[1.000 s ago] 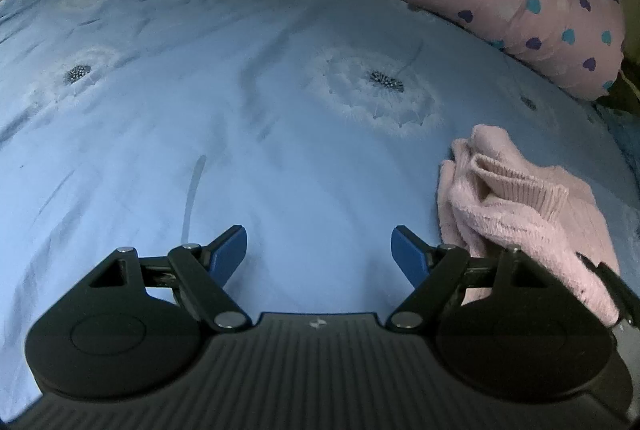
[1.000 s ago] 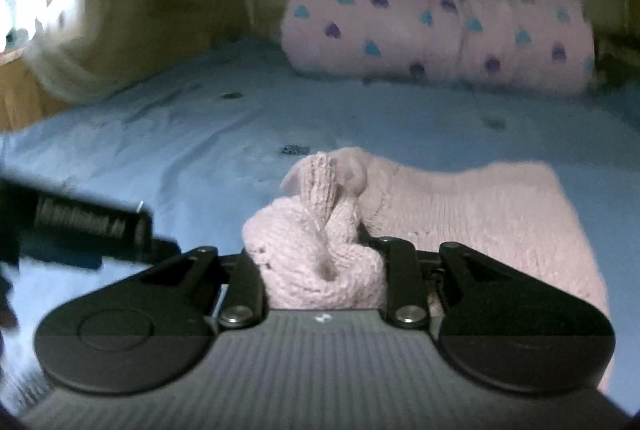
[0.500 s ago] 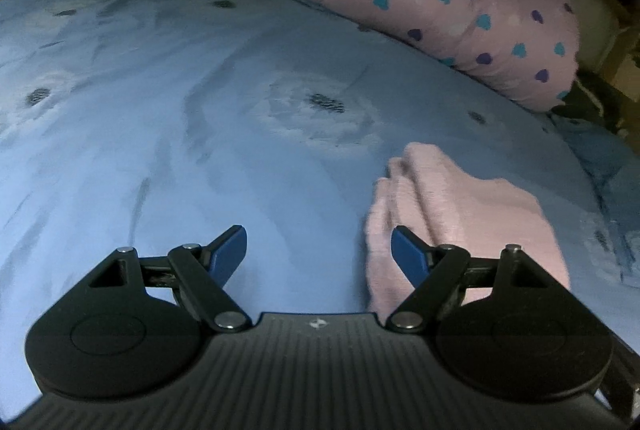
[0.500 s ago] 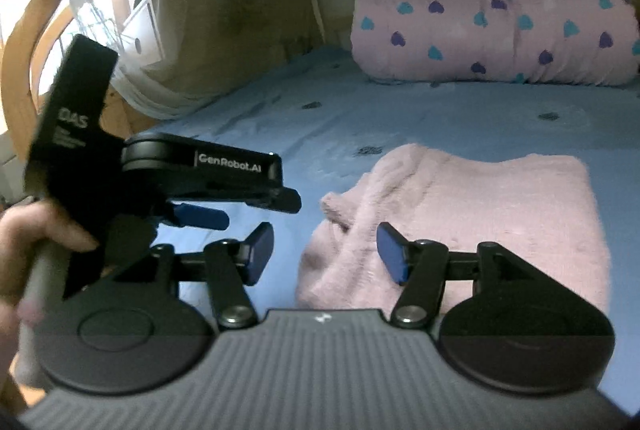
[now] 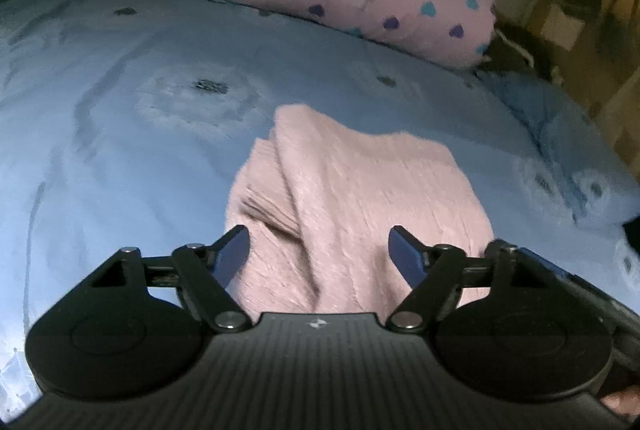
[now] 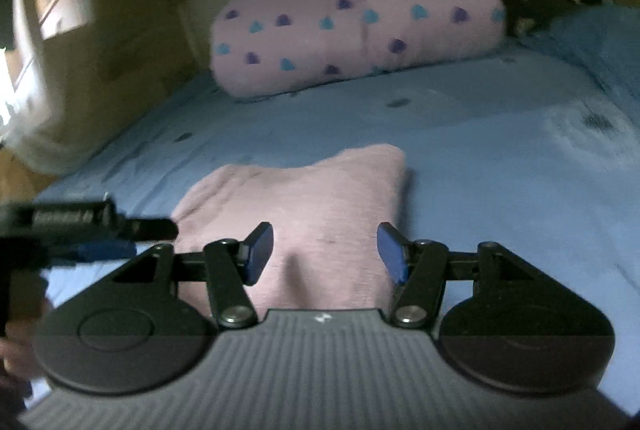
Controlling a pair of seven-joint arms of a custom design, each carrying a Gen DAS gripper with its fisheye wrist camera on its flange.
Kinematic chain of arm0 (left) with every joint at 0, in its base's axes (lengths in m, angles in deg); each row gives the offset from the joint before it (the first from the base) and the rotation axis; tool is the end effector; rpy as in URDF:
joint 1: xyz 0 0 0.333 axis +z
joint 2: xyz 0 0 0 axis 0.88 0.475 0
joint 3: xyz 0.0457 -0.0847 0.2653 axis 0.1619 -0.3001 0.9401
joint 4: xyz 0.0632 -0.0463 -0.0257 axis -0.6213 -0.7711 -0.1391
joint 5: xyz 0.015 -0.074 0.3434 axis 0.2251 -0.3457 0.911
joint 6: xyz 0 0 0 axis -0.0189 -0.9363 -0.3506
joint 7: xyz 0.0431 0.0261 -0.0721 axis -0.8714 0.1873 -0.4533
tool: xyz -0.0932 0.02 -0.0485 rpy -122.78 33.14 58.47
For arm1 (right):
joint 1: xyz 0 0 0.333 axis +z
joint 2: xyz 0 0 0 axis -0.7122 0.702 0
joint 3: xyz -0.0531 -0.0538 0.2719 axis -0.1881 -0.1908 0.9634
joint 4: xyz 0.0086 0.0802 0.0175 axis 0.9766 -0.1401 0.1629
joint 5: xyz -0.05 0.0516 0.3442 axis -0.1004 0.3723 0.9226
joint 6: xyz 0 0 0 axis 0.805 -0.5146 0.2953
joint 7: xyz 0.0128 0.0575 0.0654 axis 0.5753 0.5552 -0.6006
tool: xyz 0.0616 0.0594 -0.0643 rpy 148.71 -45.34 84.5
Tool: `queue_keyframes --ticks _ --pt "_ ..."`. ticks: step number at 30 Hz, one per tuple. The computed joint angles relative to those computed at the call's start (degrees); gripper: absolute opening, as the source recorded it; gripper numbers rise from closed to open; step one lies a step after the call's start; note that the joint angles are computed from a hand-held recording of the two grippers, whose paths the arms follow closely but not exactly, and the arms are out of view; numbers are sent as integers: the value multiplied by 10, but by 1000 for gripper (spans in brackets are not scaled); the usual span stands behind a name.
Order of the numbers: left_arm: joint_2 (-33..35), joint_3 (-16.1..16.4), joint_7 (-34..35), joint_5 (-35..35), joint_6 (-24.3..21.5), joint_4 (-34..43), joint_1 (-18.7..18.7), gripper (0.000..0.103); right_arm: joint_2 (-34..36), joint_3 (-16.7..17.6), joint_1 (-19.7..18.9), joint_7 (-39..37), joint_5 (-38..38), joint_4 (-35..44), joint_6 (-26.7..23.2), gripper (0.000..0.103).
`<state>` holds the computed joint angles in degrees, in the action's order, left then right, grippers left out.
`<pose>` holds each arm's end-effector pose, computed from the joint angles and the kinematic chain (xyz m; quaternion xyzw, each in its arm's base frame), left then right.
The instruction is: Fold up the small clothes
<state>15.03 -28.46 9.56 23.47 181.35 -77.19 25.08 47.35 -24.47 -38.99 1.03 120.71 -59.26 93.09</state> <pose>0.5380 -0.4330 0.3669 -0.7901 0.4438 -0.3144 0.2828 0.6368 0.1548 0.3296 -0.7116 0.4635 -0.1125 0.5158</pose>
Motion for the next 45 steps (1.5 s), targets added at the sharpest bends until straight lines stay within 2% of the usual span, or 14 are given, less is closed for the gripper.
queue_keyframes --ticks 1,3,6,7,14,20,22,26,29,31,33,35,41,45 --pt "11 -3 17 -7 -8 14 0 68 8 -1 -1 10 -1 6 0 60" --pt "26 -4 38 -22 -18 31 0 49 21 0 -5 32 -2 14 -2 61" --pt "19 5 14 -8 43 5 8 20 37 4 -15 66 -10 19 -18 68" --pt "17 9 2 2 54 0 6 16 42 6 -17 80 -16 23 -23 68" --pt "-44 18 -95 70 42 -77 -12 13 50 16 -25 117 -42 26 -45 69" --pt "-101 -12 -176 93 69 -171 35 13 26 20 -30 127 -62 7 -80 69" --pt "-103 -19 -181 97 92 -182 51 13 17 21 -31 113 -54 -4 -90 69" --pt "-100 -24 -175 101 98 -179 60 15 15 10 -1 84 -64 -8 -45 69" --pt "-96 -22 -191 113 90 -173 56 23 15 11 5 59 -67 -12 -26 69" --pt "-90 -20 -190 115 75 -162 54 36 14 9 5 73 -79 -10 -29 69" --pt "-84 -19 -192 114 41 -151 46 63 17 8 0 100 -90 -4 -38 73" --pt "-78 -18 -189 113 17 -140 42 69 20 10 -9 118 -87 2 -46 79" --pt "-75 -9 -265 143 107 -152 67 71 57 7 -16 165 -118 54 -53 80" --pt "-59 -6 -266 135 130 -136 75 73 101 6 -29 279 -185 107 -107 80"
